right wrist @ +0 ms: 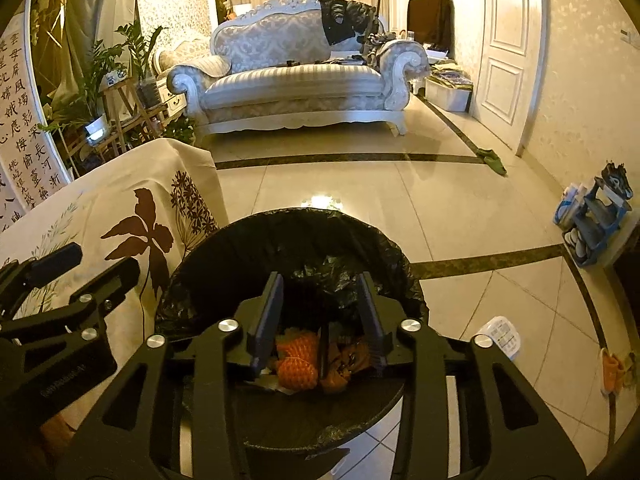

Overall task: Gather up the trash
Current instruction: 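Open both grippers to drop the items into the bin, then move both open grippers back over the table, then grasp the black stick with the left gripper while the right grasps the teal tube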

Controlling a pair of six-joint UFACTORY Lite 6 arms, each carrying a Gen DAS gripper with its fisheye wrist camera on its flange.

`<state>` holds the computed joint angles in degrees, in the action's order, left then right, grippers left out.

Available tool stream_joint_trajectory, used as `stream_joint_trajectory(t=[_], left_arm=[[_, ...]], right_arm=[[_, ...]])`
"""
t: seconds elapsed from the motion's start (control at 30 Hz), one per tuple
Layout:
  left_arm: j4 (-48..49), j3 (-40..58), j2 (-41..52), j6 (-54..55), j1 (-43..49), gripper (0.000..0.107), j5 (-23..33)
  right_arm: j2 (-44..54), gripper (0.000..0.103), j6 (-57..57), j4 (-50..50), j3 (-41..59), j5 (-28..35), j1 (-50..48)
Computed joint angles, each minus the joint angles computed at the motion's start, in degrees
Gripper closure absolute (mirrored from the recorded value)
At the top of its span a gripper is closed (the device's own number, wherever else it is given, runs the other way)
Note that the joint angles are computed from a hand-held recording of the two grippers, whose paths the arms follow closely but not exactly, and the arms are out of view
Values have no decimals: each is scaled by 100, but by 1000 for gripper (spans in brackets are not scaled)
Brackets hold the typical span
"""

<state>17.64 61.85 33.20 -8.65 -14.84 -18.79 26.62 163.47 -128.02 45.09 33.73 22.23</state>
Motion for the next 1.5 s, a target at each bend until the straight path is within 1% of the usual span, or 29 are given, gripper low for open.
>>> stream_joint_trajectory(t=[0.1,0.13,0.23,0.47,0.63,0.87,1.0,1.17,1.37,1.5], left_arm=[[305,11,-77,-309,126,30,58],[486,26,-106,-480,189,30,82],[625,-49,-208,-588,333,29,53],[1140,-680,-773,-775,856,29,-83],[1799,-1202,-1261,-1142,1513,28,-218],[2515,-1857,-1705,-1355,2690,27,-453],[2905,-2070,-1742,-1567,3272,27,-550],[3260,-2183,-1529,-1686,3776,27,-648],[3364,-2278,-1315,-1592,4023,27,-709],[3520,-2061,-1033,-1762,4064,27,-629]], right_arm=[[-87,56,-49,86,-52,34,46],[-129,56,-86,147,-72,51,84],[-268,56,-199,337,-135,91,242],[-554,55,-338,681,-240,155,756],[-640,55,-487,953,-197,177,1297],[-357,55,-756,1325,216,124,2102],[-139,55,-906,1513,482,77,2494],[185,55,-1110,1720,870,13,2864],[425,54,-1190,1839,1102,-36,3103],[529,54,-1184,1763,1223,-153,3113]])
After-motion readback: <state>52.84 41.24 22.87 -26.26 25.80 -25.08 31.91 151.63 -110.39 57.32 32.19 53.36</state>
